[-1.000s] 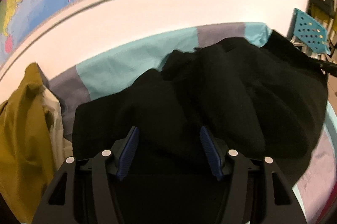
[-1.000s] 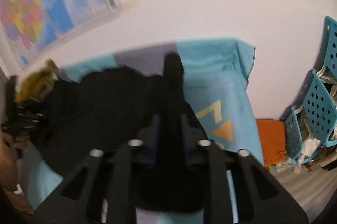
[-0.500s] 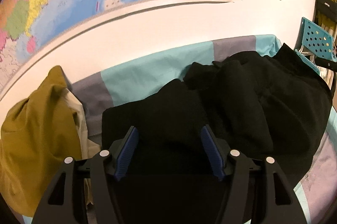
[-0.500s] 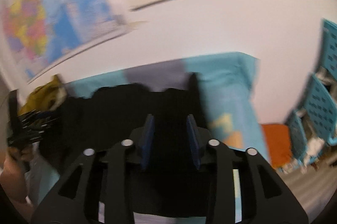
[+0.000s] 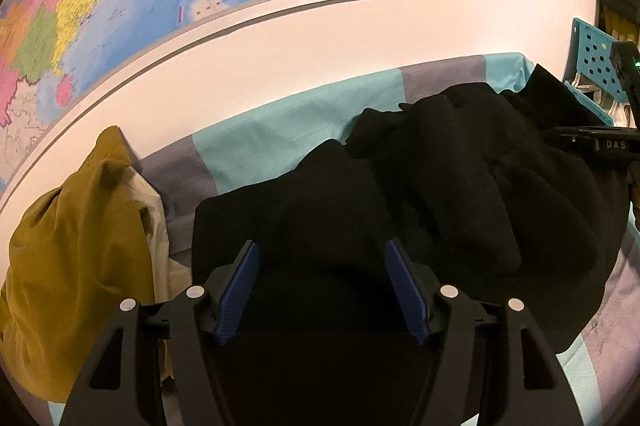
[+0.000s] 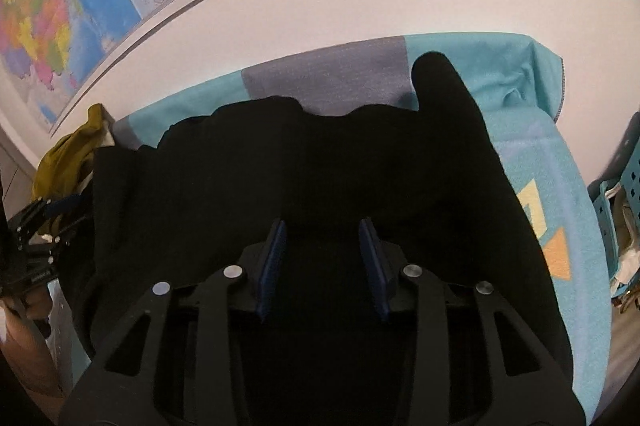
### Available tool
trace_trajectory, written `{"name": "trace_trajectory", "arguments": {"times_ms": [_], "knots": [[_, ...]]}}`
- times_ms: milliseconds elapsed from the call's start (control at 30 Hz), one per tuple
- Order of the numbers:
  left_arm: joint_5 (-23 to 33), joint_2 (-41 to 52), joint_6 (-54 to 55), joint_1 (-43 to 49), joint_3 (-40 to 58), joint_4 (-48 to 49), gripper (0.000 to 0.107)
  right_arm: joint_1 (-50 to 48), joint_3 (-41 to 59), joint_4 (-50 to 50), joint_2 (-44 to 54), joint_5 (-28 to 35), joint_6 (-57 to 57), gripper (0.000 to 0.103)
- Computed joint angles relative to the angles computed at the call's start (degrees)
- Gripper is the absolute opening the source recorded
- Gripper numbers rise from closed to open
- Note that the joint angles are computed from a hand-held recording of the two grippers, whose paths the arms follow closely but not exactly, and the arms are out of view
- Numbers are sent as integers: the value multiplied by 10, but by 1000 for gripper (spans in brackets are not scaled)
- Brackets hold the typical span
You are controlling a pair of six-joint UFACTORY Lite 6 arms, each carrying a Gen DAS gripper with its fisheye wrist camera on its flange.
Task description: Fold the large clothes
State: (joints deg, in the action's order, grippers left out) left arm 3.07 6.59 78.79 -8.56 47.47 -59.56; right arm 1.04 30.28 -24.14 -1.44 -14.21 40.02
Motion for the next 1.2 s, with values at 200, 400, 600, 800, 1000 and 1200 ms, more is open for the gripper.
{"name": "trace_trajectory", "arguments": {"times_ms": [200, 400, 600, 800, 1000, 1200], "knots": [[24, -33, 189, 43, -27, -179, 68, 117, -39, 360, -133, 51, -342, 46], [112, -96, 228, 159, -86, -161, 68, 345, -24, 682, -145, 19, -702, 65], [240, -143, 243, 296, -146, -88, 68, 553, 87, 1007, 23, -107, -1048, 74], [300, -85, 267, 336, -150, -79, 72, 574, 189, 1077, 180, -147, -1155, 71], [346, -12, 240, 324, -106, -63, 34, 457, 125, 903, 86, -9, -942, 60], [322, -40, 279, 320, -133, -90, 45, 386, 100, 710, -6, 37, -700, 65]]}}
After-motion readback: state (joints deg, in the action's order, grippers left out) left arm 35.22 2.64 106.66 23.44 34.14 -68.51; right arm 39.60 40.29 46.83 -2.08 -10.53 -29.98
